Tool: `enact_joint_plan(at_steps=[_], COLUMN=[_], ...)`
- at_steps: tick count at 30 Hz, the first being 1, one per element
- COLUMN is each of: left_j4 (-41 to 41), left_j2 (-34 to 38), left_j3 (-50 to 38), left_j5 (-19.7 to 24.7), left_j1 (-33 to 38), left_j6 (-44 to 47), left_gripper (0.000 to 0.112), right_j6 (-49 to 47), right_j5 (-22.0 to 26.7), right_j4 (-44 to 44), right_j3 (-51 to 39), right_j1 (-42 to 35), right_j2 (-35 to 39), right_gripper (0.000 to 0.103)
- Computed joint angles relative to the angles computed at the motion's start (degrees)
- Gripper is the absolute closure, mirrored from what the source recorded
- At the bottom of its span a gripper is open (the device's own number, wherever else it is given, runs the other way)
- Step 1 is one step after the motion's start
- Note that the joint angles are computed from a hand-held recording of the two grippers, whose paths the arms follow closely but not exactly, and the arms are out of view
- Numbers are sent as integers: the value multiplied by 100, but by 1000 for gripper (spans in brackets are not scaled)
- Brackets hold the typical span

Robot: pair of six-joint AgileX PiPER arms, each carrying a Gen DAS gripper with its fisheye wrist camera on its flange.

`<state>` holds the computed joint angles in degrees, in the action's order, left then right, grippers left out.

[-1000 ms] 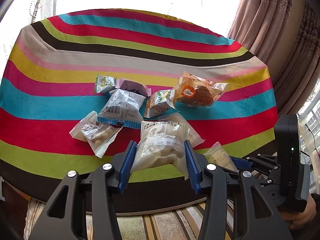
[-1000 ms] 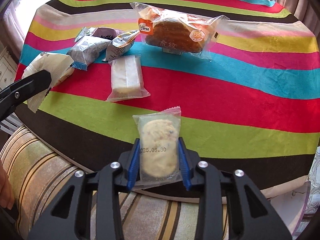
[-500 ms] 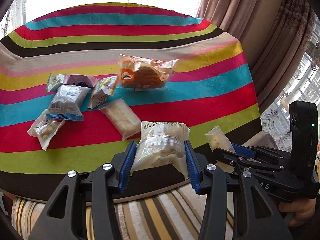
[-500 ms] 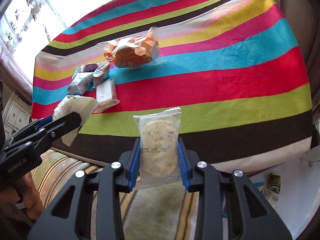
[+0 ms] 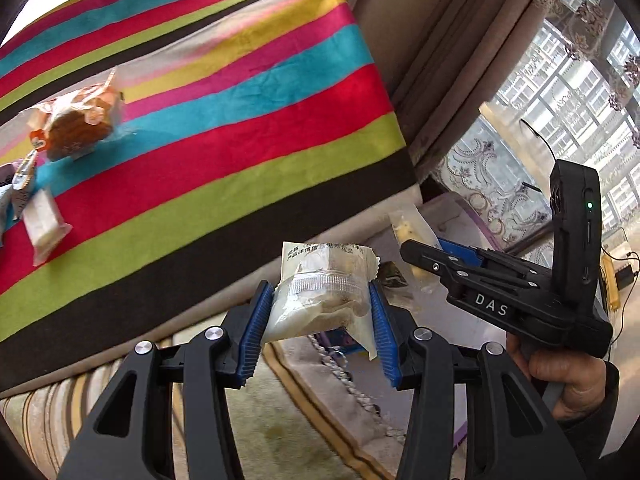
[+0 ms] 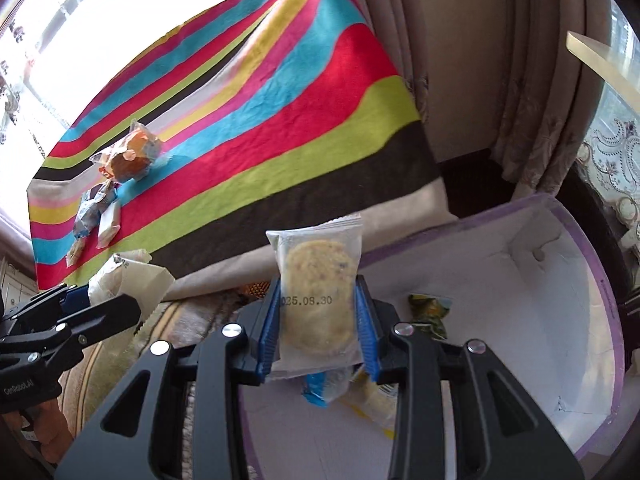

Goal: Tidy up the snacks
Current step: 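Carry both packets over the white box and open both tools to drop them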

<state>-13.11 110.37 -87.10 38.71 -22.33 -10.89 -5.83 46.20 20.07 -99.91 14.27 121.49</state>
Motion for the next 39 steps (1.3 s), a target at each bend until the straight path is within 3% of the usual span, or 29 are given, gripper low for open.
enact_joint_plan(at_steps=[4, 9, 15, 20, 22, 26, 30, 39], left_j4=[-301, -373, -390, -428, -444, -487, -595, 380], left_j2=[402, 696, 954, 1051, 1035, 833, 461, -692], left_j3=[-510, -842, -1182, -1331, -1295, -1006, -518, 842], left_j5=[634, 1096, 1479, 1580, 1538, 1286, 860, 33], left_j1=[-301, -653, -912, -951, -941, -921, -797, -267], left_j6=[43, 16, 196, 340, 373, 380, 336, -512], left_gripper=[66, 66, 65, 52, 49, 42, 42, 42], right_j6=[-299, -673, -930, -945, -965, -820, -747, -765], right_j5=[-254, -476, -627, -694, -684, -709, -620, -409], right_j4=[117, 354, 543, 540, 557, 424, 361, 519], right_j3=[763, 1554, 2150, 2370, 2373, 2313, 2143, 1482], right_j1=[-293, -621, -860, -878, -865, -792, -699, -81], right_j2=[-298, -524, -630, -706, -731, -793, -834, -872], right_gripper=[68, 68, 68, 67, 66, 49, 43, 41])
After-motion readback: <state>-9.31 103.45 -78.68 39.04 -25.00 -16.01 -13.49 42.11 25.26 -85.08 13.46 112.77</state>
